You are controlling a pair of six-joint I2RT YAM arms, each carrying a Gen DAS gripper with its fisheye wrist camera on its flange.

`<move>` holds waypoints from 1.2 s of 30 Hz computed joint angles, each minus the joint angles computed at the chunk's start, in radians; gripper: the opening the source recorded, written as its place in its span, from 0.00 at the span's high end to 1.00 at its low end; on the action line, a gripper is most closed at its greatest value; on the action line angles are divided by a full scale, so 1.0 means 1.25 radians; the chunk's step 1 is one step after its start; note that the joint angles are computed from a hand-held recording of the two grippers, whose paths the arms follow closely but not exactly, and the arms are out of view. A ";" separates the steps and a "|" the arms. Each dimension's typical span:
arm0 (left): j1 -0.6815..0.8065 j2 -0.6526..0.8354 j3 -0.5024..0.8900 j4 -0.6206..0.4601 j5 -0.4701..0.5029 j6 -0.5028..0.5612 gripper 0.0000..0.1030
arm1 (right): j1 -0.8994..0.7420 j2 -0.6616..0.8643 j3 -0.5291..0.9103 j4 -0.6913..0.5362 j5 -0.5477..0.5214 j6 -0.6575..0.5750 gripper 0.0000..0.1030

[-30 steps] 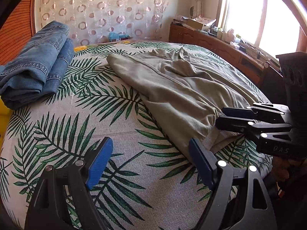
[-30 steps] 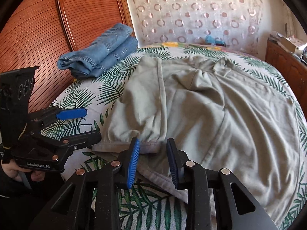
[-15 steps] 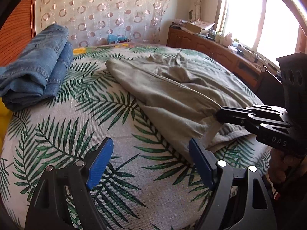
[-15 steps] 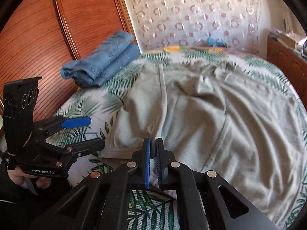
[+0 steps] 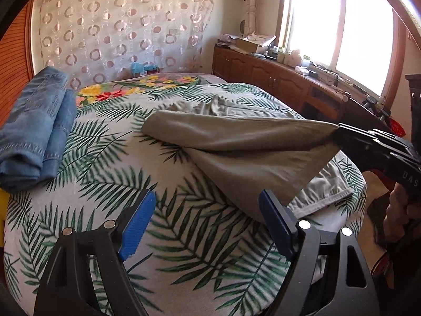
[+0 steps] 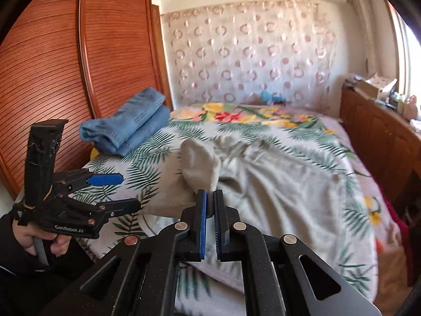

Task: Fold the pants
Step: 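Lift the hem with the right tool and fold it over toward the waistband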

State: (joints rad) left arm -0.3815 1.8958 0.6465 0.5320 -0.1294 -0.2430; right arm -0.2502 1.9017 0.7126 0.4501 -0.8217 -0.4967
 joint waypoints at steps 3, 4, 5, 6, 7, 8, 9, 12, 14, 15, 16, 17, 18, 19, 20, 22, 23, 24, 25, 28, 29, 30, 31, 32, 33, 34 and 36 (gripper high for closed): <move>-0.016 0.014 0.040 -0.026 -0.001 0.008 0.21 | -0.040 -0.024 -0.028 0.006 -0.011 -0.011 0.95; -0.021 0.020 0.054 -0.034 0.000 0.013 0.21 | -0.053 -0.030 -0.035 0.005 -0.017 -0.014 0.95; -0.024 0.025 0.063 -0.038 -0.001 0.016 0.21 | -0.068 -0.032 -0.039 0.004 -0.023 -0.018 0.95; -0.028 0.027 0.069 -0.043 -0.002 0.017 0.21 | -0.082 -0.033 -0.042 0.003 -0.028 -0.021 0.95; -0.031 0.032 0.080 -0.049 -0.001 0.021 0.21 | -0.093 -0.038 -0.047 0.001 -0.034 -0.023 0.95; -0.031 0.038 0.088 -0.050 0.002 0.025 0.21 | -0.108 -0.040 -0.052 -0.002 -0.041 -0.027 0.95; -0.033 0.044 0.099 -0.057 0.002 0.028 0.21 | -0.120 -0.042 -0.056 -0.005 -0.046 -0.031 0.95; -0.044 0.055 0.120 -0.071 -0.006 0.031 0.21 | -0.144 -0.049 -0.075 -0.003 -0.050 -0.042 0.95; -0.049 0.065 0.137 -0.080 -0.007 0.033 0.21 | -0.148 -0.051 -0.090 0.007 -0.046 -0.041 0.95; -0.050 0.069 0.143 -0.083 -0.006 0.035 0.21 | -0.154 -0.053 -0.098 0.009 -0.047 -0.043 0.95; -0.053 0.074 0.151 -0.087 -0.006 0.036 0.21 | -0.157 -0.057 -0.108 0.013 -0.046 -0.043 0.95; -0.055 0.081 0.160 -0.091 -0.006 0.038 0.21 | -0.156 -0.061 -0.113 0.019 -0.042 -0.039 0.95; -0.057 0.086 0.167 -0.095 -0.007 0.039 0.21 | -0.162 -0.067 -0.121 0.020 -0.042 -0.041 0.95; -0.061 0.092 0.176 -0.100 -0.008 0.039 0.21 | -0.168 -0.076 -0.126 0.014 -0.044 -0.043 0.95; -0.064 0.096 0.181 -0.103 -0.010 0.039 0.21 | -0.174 -0.082 -0.127 0.006 -0.045 -0.047 0.95; -0.067 0.110 0.195 -0.110 -0.011 0.041 0.21 | -0.190 -0.084 -0.123 -0.012 -0.049 -0.059 0.95; -0.069 0.115 0.200 -0.112 -0.013 0.041 0.21 | -0.197 -0.085 -0.128 -0.015 -0.050 -0.063 0.95; -0.071 0.122 0.206 -0.115 -0.015 0.042 0.21 | -0.196 -0.085 -0.125 -0.022 -0.047 -0.063 0.95; -0.073 0.131 0.213 -0.119 -0.018 0.044 0.21 | -0.199 -0.085 -0.124 -0.030 -0.044 -0.065 0.95; -0.079 0.150 0.230 -0.133 -0.026 0.045 0.21 | -0.205 -0.084 -0.121 -0.060 -0.033 -0.077 0.95; -0.080 0.157 0.236 -0.137 -0.028 0.045 0.21 | -0.207 -0.080 -0.120 -0.070 -0.030 -0.083 0.95; -0.082 0.163 0.242 -0.142 -0.030 0.045 0.21 | -0.208 -0.077 -0.121 -0.078 -0.025 -0.088 0.95; -0.083 0.169 0.248 -0.147 -0.032 0.046 0.21 | -0.207 -0.077 -0.121 -0.090 -0.019 -0.094 0.95; -0.086 0.176 0.253 -0.153 -0.035 0.045 0.21 | -0.203 -0.077 -0.112 -0.112 -0.011 -0.100 0.95; -0.086 0.180 0.256 -0.157 -0.037 0.046 0.21 | -0.196 -0.073 -0.108 -0.125 0.005 -0.104 0.95; -0.088 0.185 0.259 -0.160 -0.041 0.048 0.21 | -0.187 -0.070 -0.106 -0.134 0.022 -0.104 0.95; -0.092 0.194 0.267 -0.169 -0.050 0.049 0.21 | -0.176 -0.063 -0.100 -0.151 0.039 -0.105 0.95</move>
State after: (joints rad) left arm -0.4960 2.1379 0.9802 0.3201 -0.1922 -0.1822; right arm -0.4708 1.8226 0.5871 0.2611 -0.7729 -0.6273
